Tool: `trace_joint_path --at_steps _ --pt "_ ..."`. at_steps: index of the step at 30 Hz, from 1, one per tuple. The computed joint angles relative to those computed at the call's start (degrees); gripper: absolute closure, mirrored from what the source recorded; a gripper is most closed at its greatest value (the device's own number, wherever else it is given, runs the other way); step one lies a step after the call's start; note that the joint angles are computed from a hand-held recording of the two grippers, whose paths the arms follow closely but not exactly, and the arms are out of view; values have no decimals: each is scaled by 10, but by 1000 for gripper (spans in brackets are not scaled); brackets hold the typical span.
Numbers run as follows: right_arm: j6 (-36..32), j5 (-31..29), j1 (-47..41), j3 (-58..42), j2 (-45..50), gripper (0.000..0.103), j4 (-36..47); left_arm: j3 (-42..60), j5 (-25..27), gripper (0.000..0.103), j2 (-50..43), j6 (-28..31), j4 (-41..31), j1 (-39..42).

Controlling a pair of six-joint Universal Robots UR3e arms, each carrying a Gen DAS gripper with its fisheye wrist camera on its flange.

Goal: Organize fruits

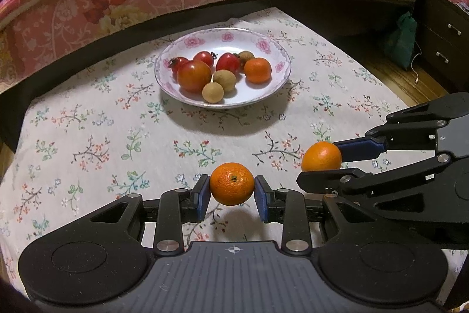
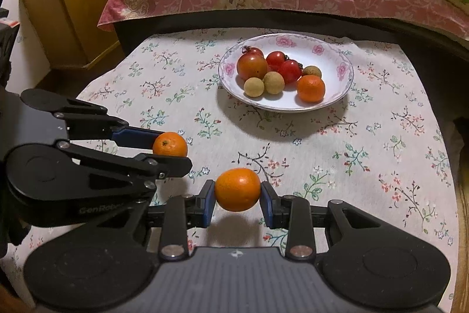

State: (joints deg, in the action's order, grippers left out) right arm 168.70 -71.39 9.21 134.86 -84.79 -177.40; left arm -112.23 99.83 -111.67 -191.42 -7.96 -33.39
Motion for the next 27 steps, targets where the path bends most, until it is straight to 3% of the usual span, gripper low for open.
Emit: trace_joint_path --at_steps 17,27 --pt "26 -2 -5 -67 52 70 -18 69 6 64 -40 13 4 25" --pt "39 -1 -17 -160 123 70 -27 191 11 64 -110 41 -17 46"
